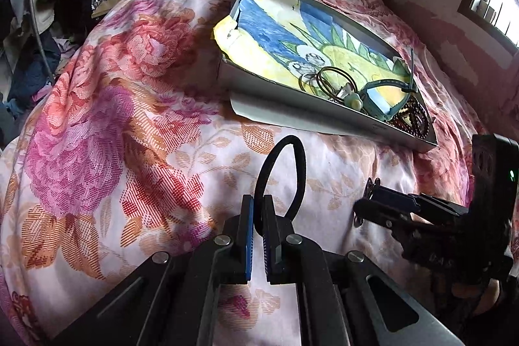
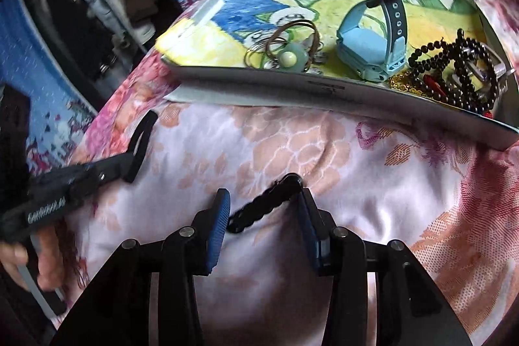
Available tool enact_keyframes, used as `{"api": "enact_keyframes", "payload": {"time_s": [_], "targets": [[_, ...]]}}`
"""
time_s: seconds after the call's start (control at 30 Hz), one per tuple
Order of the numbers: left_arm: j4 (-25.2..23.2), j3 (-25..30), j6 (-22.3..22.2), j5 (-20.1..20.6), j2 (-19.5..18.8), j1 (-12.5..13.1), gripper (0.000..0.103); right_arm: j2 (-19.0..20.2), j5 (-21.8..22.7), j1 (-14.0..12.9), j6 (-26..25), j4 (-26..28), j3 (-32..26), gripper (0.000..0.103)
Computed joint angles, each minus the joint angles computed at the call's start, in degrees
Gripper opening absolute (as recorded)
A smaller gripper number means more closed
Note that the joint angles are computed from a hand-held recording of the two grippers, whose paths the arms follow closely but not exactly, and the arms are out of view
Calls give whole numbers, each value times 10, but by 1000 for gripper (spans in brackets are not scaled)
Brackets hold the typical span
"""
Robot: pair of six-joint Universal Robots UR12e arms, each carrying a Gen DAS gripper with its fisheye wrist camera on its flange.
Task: Organize jewelry
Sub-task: 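Carry the hair tie into the tray with the left tool while the right tool drops the bead strip there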
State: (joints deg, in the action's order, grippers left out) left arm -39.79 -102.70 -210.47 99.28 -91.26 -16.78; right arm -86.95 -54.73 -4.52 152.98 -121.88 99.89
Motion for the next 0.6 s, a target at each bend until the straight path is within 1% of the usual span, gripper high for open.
{"api": "enact_keyframes", "payload": {"time_s": [0.03,0.1,0.13,0.17,0.23,0.27,0.3,0.33,0.43,0.53,0.6], "targets": [[3,-1,0,2,0,0,5,0,-6,3,3,-5,1,38],[9,-1,0,8,1,-2,5,-3,-22,9,7,-22,6,34],[12,-2,0,9,2,-2,5,-4,-24,10,9,-29,8,27],[18,-3,0,9,3,-2,5,-5,-21,8,11,-31,10,22],[27,-5,0,11,3,-2,5,-4,-13,5,13,-31,10,22],[30,-5,1,11,4,-2,5,-5,-8,3,15,-35,12,16],[33,-6,2,13,4,-2,5,-6,-4,1,18,-41,14,15],[37,-6,2,14,3,-2,5,-7,-2,0,19,-45,15,12],[62,-9,4,18,3,-1,5,-10,7,-4,18,-58,20,12],[104,-11,9,19,0,2,5,-15,12,-8,14,-70,24,12],[128,-9,10,15,-5,6,5,-22,21,-12,15,-95,30,12]]}}
